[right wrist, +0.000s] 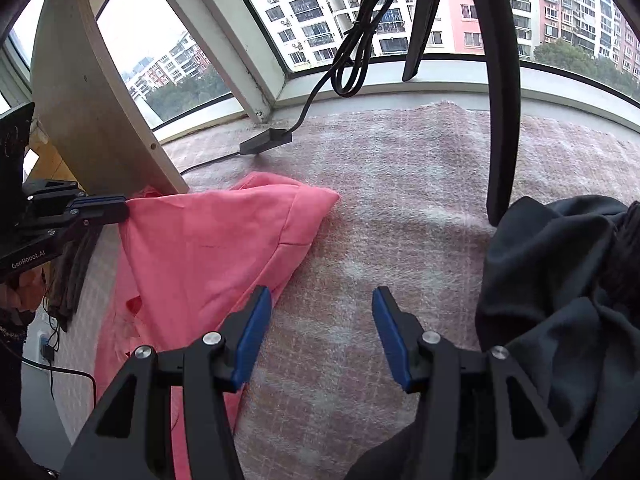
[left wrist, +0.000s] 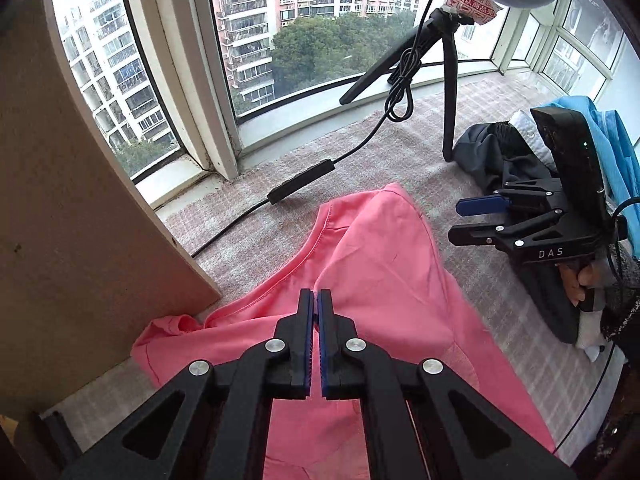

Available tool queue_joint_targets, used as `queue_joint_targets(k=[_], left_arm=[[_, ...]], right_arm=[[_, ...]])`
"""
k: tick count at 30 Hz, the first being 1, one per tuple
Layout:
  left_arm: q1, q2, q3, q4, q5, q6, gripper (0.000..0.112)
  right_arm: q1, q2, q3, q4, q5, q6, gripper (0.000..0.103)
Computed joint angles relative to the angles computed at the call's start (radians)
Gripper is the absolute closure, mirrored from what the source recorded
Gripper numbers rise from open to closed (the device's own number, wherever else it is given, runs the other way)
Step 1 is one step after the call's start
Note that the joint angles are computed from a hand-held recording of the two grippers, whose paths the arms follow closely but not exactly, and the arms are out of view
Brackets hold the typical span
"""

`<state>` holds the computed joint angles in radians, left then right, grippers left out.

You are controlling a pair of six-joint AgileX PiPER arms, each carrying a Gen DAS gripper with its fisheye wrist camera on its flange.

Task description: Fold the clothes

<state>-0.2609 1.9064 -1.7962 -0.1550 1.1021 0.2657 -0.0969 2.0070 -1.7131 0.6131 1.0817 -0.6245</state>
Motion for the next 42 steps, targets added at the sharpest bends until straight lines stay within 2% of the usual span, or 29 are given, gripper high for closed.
queue_joint_targets(k=[6, 8, 13, 15, 17, 19, 21, 23, 26, 29, 31, 32, 33, 36, 38, 40, 41, 42], left_arm=[[0.007, 0.032, 0.111, 0.067, -0.078, -0.074, 0.111], [0.030, 0.009, 0.161, 0.040, -0.102, -0.042, 0.111], [0.027, -0.004, 0.205, 0.046, -0.121, -0.031, 0.110], [0.029, -0.007, 0.218, 0.085, -0.150, -0.084, 0.107], [0.061, -0.014, 0.207, 0.010, -0.134, -0.061, 0.107], [0.081, -0.051, 0.239, -0.049, -0.142, -0.016, 0.098], [0.089, -0.097, 0.280, -0.084, -0.141, 0.035, 0.091], [0.085, -0.136, 0.334, -0.141, -0.116, 0.080, 0.082], [0.020, -0.164, 0.419, -0.149, -0.138, 0.124, 0.078], [-0.061, -0.149, 0.446, -0.104, -0.167, 0.090, 0.077], [-0.074, -0.123, 0.448, -0.124, -0.177, 0.095, 0.079], [-0.081, -0.110, 0.448, -0.135, -0.182, 0.098, 0.099], [-0.087, -0.111, 0.457, -0.120, -0.192, 0.091, 0.109], [-0.067, -0.151, 0.494, -0.113, -0.197, 0.070, 0.109], [-0.038, -0.187, 0.514, -0.124, -0.180, 0.060, 0.105], [0.008, -0.274, 0.558, -0.133, -0.170, 0.053, 0.100], [0.037, -0.326, 0.583, -0.140, -0.165, 0.052, 0.089], [0.068, -0.376, 0.604, -0.147, -0.157, 0.053, 0.082]], right_arm=[[0.035, 0.097, -0.142, 0.016, 0.059, 0.042, 0.051], [0.056, 0.122, -0.180, 0.014, 0.068, 0.045, 0.051], [0.134, 0.127, -0.180, -0.115, -0.028, 0.065, 0.051], [0.153, 0.124, -0.180, -0.170, -0.067, 0.089, 0.051], [0.138, 0.109, -0.166, -0.161, -0.078, 0.100, 0.051], [0.122, 0.095, -0.153, -0.151, -0.087, 0.111, 0.051], [0.095, 0.075, -0.130, -0.075, -0.045, 0.055, 0.051], [0.092, 0.028, -0.067, -0.035, -0.038, -0.010, 0.051], [0.118, -0.025, 0.010, -0.050, -0.061, -0.054, 0.051], [0.125, -0.039, 0.023, -0.072, -0.072, -0.039, 0.051], [0.106, -0.013, -0.013, -0.054, -0.044, -0.016, 0.051], [0.098, 0.004, -0.039, -0.042, -0.030, -0.008, 0.051], [0.090, 0.021, -0.064, -0.031, -0.016, 0.001, 0.051], [0.092, 0.084, -0.156, -0.012, 0.011, 0.021, 0.051], [0.124, 0.145, -0.247, -0.026, 0.034, 0.031, 0.051], [0.180, 0.192, -0.322, -0.144, 0.045, 0.097, 0.051], [0.193, 0.177, -0.313, -0.162, 0.020, 0.092, 0.051], [0.192, 0.169, -0.317, -0.153, 0.036, 0.092, 0.051]])
